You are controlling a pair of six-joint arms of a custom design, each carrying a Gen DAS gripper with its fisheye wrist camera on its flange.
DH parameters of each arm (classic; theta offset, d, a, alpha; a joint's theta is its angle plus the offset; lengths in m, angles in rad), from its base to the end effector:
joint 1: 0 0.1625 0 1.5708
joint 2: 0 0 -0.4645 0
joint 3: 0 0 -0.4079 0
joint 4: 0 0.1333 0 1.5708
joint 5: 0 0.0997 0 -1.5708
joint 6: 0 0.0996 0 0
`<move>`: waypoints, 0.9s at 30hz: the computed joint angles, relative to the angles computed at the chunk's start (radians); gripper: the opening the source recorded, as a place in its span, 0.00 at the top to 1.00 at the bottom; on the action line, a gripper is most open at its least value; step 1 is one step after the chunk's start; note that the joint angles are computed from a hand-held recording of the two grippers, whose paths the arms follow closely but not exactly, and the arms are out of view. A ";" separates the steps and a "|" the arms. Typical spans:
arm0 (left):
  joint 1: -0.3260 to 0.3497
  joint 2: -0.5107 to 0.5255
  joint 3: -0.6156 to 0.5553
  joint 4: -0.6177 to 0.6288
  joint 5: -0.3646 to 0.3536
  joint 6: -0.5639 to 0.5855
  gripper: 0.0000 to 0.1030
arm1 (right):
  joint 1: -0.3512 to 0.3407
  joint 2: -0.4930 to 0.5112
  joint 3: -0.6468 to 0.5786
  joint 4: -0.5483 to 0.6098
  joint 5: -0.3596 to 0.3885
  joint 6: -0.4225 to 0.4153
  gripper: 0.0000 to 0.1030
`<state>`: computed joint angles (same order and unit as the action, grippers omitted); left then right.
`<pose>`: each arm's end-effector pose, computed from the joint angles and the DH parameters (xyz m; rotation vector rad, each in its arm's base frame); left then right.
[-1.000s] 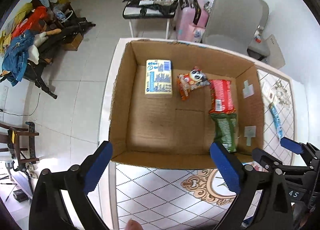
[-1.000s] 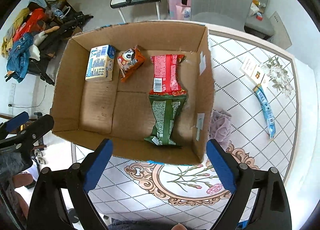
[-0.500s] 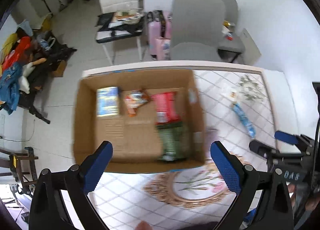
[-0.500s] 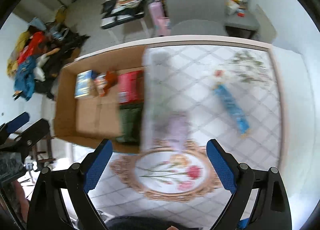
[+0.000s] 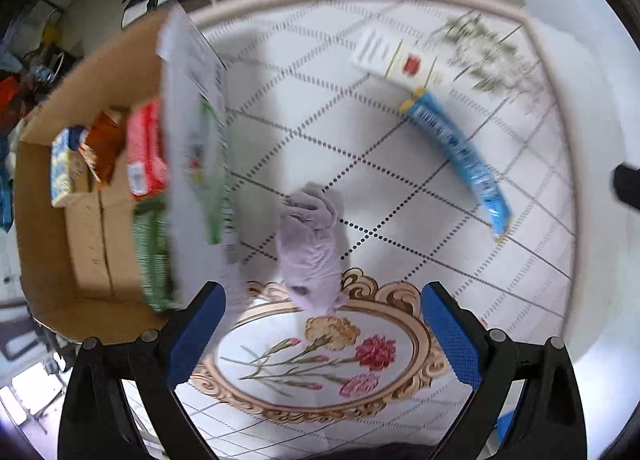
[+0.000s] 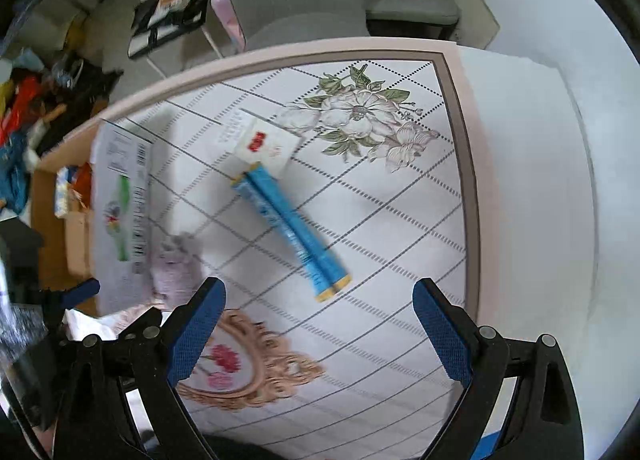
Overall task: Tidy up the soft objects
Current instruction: 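Grasp the lilac sock with left tool while right tool grasps white box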
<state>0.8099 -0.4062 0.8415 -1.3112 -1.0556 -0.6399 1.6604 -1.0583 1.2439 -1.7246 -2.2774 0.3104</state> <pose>-0.4317 -0.7179 0.0436 0.3589 2.2876 0.2468 0.1333 -0.7169 0.4132 -0.2545 -2.4261 0.1407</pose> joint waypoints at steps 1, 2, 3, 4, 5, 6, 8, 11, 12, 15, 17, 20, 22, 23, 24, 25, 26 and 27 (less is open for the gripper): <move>0.004 0.013 -0.005 0.007 -0.004 -0.017 0.03 | -0.011 0.019 -0.021 0.006 0.000 -0.041 0.06; 0.008 0.035 -0.018 0.028 -0.005 -0.048 0.03 | -0.014 0.035 -0.037 0.012 0.004 -0.060 0.06; 0.012 0.042 -0.017 0.029 -0.008 -0.058 0.03 | -0.022 0.055 -0.060 0.020 0.013 -0.090 0.06; 0.015 0.057 -0.025 0.042 -0.007 -0.075 0.03 | -0.030 0.080 -0.087 0.027 0.016 -0.120 0.06; 0.017 0.073 -0.036 0.060 -0.002 -0.094 0.03 | -0.038 0.104 -0.116 0.041 0.019 -0.146 0.06; 0.019 0.084 -0.044 0.072 0.002 -0.105 0.03 | -0.043 0.122 -0.138 0.053 0.026 -0.164 0.06; 0.026 0.107 -0.064 0.101 0.003 -0.132 0.03 | -0.056 0.174 -0.199 0.078 0.034 -0.209 0.06; 0.042 0.136 -0.090 0.131 -0.005 -0.179 0.03 | -0.067 0.259 -0.301 0.130 0.041 -0.268 0.06; 0.046 0.140 -0.093 0.132 -0.008 -0.191 0.03 | -0.068 0.278 -0.322 0.138 0.037 -0.285 0.06; 0.060 0.139 -0.079 0.103 -0.025 -0.208 0.08 | -0.067 0.366 -0.420 0.174 0.008 -0.350 0.06; 0.068 0.125 -0.050 0.062 -0.044 -0.205 0.17 | -0.068 0.437 -0.507 0.222 -0.016 -0.367 0.06; 0.066 0.104 -0.015 0.001 -0.060 -0.200 0.41 | -0.071 0.522 -0.623 0.299 -0.033 -0.371 0.06; 0.070 0.102 -0.016 -0.021 -0.089 -0.209 0.58 | -0.074 0.578 -0.713 0.377 -0.038 -0.354 0.06; 0.070 0.102 -0.018 -0.024 -0.095 -0.210 0.61 | -0.076 0.610 -0.770 0.430 -0.043 -0.340 0.06; 0.070 0.104 -0.019 -0.024 -0.097 -0.218 0.61 | -0.077 0.636 -0.814 0.472 -0.054 -0.324 0.07; 0.070 0.100 -0.010 -0.038 -0.101 -0.220 0.62 | -0.077 0.655 -0.846 0.502 -0.065 -0.314 0.09; 0.069 0.097 -0.001 -0.047 -0.102 -0.218 0.62 | -0.077 0.671 -0.872 0.528 -0.075 -0.306 0.12; 0.070 0.105 -0.021 -0.039 -0.101 -0.216 0.62 | -0.075 0.682 -0.885 0.550 -0.103 -0.295 0.17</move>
<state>0.8801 -0.3009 0.8209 -1.3498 -1.1564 -0.8559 1.5854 -0.3761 0.3589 -1.1745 -2.3805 0.0158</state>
